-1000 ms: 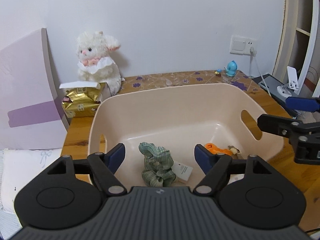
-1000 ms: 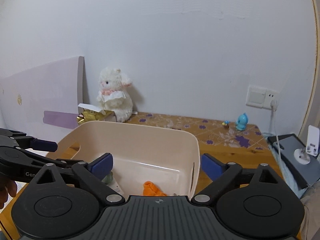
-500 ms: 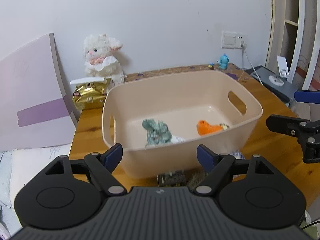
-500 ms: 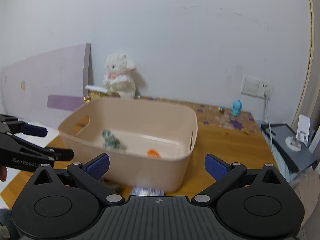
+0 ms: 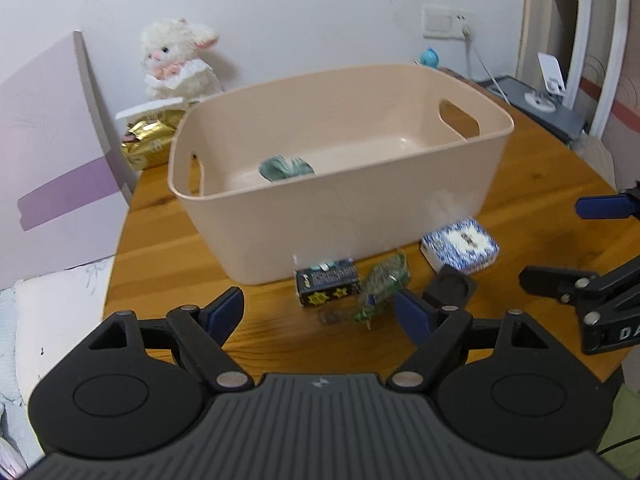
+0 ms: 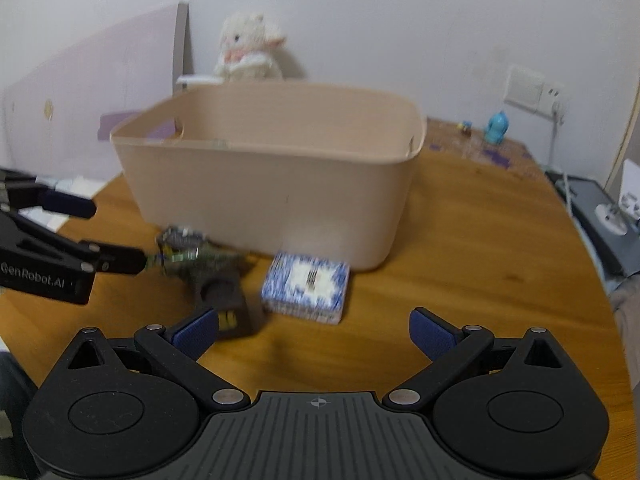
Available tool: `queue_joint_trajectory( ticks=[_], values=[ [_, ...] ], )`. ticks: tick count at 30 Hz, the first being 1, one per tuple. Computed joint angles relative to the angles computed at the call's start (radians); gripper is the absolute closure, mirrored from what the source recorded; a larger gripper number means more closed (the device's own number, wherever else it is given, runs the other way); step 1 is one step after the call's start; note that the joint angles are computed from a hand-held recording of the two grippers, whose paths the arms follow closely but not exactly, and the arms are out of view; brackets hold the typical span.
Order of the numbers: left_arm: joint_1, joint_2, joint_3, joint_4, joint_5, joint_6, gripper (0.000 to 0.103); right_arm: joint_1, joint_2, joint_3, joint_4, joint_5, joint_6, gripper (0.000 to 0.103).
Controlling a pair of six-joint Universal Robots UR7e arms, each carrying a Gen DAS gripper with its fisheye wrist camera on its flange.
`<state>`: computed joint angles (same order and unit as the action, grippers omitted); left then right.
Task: Organize objects
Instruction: 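Grasp the green snack bag with the left tool while the right grasps the dark cube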
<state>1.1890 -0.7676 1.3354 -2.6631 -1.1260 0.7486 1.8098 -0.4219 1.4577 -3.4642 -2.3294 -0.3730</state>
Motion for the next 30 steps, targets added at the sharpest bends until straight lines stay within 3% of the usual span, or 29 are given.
queue_joint_trajectory(
  ticks=[9,18,27,30],
  values=[
    [0.014,0.053,-0.055,0.069,-0.004,0.039,0.019,-0.026,0.039,-0.055,0.103,0.041,0.024,0.001],
    [0.025,0.098,-0.105,0.114,-0.019,0.092,0.021,-0.035,0.075,-0.113,0.125,0.076,-0.004,0.014],
    [0.028,0.12,-0.135,0.159,-0.044,0.105,0.053,-0.039,0.082,-0.129,0.139,0.111,-0.008,0.016],
    [0.03,0.123,-0.143,0.179,-0.051,0.107,0.063,-0.042,0.086,-0.145,0.153,0.124,-0.013,0.023]
  ],
)
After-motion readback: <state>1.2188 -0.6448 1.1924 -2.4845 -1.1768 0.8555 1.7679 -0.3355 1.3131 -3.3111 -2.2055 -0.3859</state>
